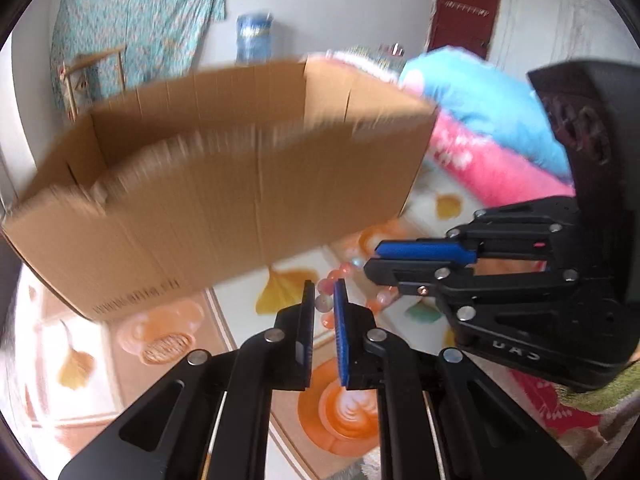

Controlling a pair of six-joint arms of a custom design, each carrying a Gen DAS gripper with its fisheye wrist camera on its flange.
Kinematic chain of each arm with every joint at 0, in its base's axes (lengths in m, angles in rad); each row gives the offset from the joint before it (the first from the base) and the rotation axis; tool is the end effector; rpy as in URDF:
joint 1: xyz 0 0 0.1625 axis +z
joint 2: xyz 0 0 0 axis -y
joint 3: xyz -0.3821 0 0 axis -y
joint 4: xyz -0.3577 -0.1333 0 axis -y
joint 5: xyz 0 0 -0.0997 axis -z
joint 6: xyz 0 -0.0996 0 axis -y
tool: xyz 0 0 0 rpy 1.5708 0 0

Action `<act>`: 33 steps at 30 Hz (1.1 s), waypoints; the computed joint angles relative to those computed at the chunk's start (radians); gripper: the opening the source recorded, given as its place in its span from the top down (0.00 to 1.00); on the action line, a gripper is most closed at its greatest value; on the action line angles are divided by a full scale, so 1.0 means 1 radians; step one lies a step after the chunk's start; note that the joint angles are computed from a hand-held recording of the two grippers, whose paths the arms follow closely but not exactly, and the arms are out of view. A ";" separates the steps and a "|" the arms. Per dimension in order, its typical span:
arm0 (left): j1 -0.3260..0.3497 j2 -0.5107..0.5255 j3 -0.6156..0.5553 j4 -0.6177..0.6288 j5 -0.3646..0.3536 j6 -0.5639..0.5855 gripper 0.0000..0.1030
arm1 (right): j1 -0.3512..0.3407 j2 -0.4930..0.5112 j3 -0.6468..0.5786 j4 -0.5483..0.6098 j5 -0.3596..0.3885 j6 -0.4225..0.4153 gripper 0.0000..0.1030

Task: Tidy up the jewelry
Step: 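Close both grippers on the pink and orange beaded bracelet, then carry the bracelet over the box and open both grippers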

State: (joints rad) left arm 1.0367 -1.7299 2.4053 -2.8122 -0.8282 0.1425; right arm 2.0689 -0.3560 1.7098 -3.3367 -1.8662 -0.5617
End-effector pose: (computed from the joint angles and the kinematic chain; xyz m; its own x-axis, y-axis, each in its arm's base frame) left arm -0.0015 -0.3966 0.3077 -0.7494 0.1655 -0.6411 0.5416 0.7102 -0.4498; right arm 0.3614 -0.4462 -0.1010 -0.5253 -0.7289 0.4391 -0.8478 0.4924 -0.1969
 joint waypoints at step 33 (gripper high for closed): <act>0.217 0.297 -0.583 0.437 -0.242 -0.035 0.89 | 0.000 0.038 -0.452 0.482 -0.060 -0.094 0.90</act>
